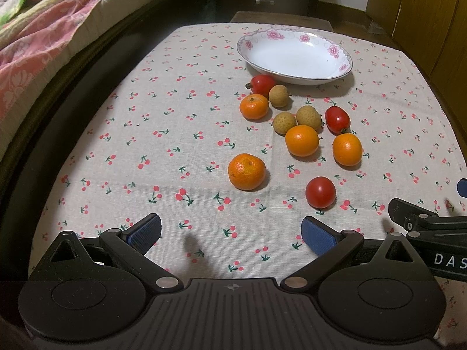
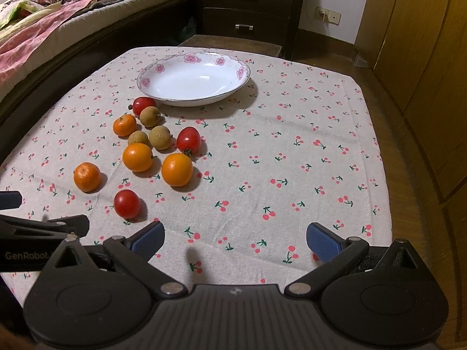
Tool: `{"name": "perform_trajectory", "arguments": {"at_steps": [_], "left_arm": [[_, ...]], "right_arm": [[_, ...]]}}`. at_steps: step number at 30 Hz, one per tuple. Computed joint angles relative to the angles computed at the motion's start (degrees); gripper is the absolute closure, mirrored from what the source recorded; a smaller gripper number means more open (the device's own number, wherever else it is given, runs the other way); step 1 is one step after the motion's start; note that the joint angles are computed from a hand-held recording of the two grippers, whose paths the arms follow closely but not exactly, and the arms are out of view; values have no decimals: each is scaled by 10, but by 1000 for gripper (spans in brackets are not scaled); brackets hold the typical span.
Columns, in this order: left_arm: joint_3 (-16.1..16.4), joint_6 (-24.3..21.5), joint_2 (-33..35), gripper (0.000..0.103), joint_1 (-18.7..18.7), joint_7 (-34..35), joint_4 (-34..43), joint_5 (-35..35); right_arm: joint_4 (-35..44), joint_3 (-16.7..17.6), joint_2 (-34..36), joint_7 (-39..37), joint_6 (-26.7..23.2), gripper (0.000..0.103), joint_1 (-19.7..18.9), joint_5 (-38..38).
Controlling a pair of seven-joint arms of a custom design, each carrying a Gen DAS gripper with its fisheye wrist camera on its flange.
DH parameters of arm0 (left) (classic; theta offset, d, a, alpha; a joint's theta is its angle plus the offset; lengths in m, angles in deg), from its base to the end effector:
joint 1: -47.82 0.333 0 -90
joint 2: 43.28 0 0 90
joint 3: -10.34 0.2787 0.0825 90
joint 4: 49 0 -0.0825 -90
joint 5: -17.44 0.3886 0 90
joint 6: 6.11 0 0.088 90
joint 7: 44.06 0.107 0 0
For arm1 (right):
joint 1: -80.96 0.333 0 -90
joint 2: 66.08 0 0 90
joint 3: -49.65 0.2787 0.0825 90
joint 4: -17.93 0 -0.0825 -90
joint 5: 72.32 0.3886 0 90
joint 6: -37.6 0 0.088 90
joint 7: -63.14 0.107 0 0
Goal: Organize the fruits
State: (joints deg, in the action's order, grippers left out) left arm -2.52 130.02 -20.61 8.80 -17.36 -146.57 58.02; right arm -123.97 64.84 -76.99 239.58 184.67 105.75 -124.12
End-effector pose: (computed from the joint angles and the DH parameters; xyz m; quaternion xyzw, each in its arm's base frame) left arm 0.4335 -0.5185 0.3627 -0.6020 0.7501 -0.1886 0.1983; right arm 0.3657 0.3205 0.3429 -0.6361 0.6984 -0.2566 0.2044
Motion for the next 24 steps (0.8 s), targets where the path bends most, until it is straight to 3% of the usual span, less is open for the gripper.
{"name": "perform_trajectory", "arguments": {"at_steps": [16, 19, 24], "left_arm": [[4, 14, -5, 1, 8, 3, -16, -1], [6, 15, -10, 2, 9, 3, -20, 11], [1, 23, -19, 5, 19, 16, -34, 5]], "right_arm": [[17, -15, 26, -46, 59, 5, -6, 4], [24, -20, 37, -63, 87, 12, -8, 1], [35, -36, 62, -119, 152, 41, -9, 41]]}}
